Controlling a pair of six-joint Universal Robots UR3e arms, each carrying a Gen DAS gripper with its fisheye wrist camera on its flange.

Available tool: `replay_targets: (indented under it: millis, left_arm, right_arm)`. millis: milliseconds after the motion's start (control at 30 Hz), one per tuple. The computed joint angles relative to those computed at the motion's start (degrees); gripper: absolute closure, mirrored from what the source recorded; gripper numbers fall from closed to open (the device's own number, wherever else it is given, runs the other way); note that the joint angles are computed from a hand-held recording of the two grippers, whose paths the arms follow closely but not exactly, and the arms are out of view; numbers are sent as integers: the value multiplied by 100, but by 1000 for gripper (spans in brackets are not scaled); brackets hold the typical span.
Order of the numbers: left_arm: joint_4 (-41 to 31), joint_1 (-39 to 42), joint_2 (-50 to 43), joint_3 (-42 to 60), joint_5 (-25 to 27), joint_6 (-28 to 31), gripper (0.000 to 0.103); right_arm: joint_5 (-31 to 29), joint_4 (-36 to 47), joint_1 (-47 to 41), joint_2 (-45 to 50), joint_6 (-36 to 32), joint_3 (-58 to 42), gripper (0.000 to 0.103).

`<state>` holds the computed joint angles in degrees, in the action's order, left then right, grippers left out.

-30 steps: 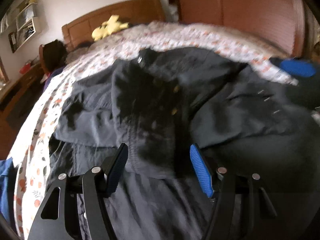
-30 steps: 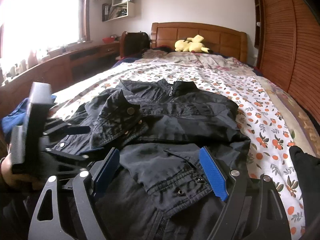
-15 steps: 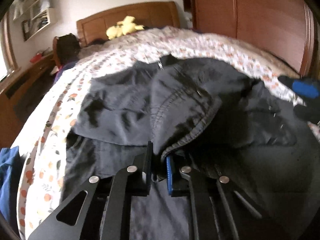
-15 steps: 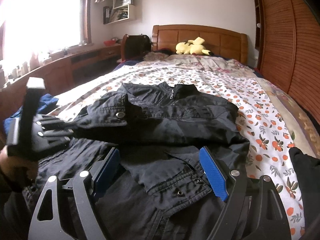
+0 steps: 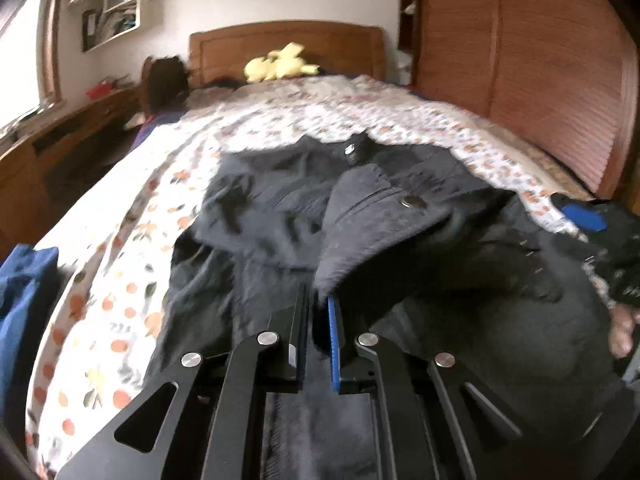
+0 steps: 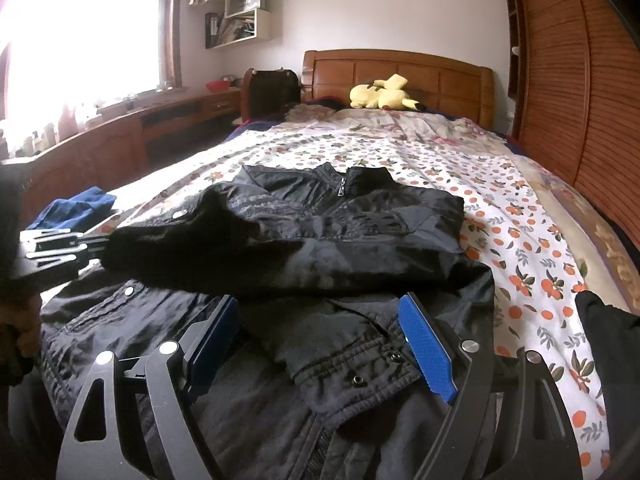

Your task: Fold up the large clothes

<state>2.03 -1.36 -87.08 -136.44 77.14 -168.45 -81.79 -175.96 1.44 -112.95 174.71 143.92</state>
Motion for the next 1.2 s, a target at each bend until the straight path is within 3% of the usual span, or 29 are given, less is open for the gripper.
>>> replay_targets:
  millis: [133, 400, 667, 700, 767, 833, 1033, 1200]
  left_arm:
    - [168, 396, -56, -288, 57, 75, 94]
    - [-54, 1413, 687, -899, -570, 450, 94]
    - [-105, 1386, 893, -1066, -654, 456, 93]
    - [-121, 1406, 939, -1113, -686, 459, 92]
    - [-95, 1490, 1063, -1274, -778, 487, 70]
    - [25, 1519, 1097, -1418, -802, 490, 57]
    - [-98, 1016, 416, -1101, -650, 479, 56]
    - [60, 195, -609, -441, 57, 197, 56]
  right_arm:
    - [-24, 22, -11, -35, -45, 50, 24]
    - [-226, -22, 101, 0, -3, 122, 24]
    - [-312, -41, 175, 68, -15, 158, 24]
    - [-323, -52, 195, 86, -17, 162, 24]
    - [-371, -74, 268, 128, -1, 155, 24]
    - [-397, -103, 315, 176, -1, 145, 24]
    - [-474, -182, 389, 334, 17, 93, 24]
    - [-468, -157, 383, 309, 5, 104, 24]
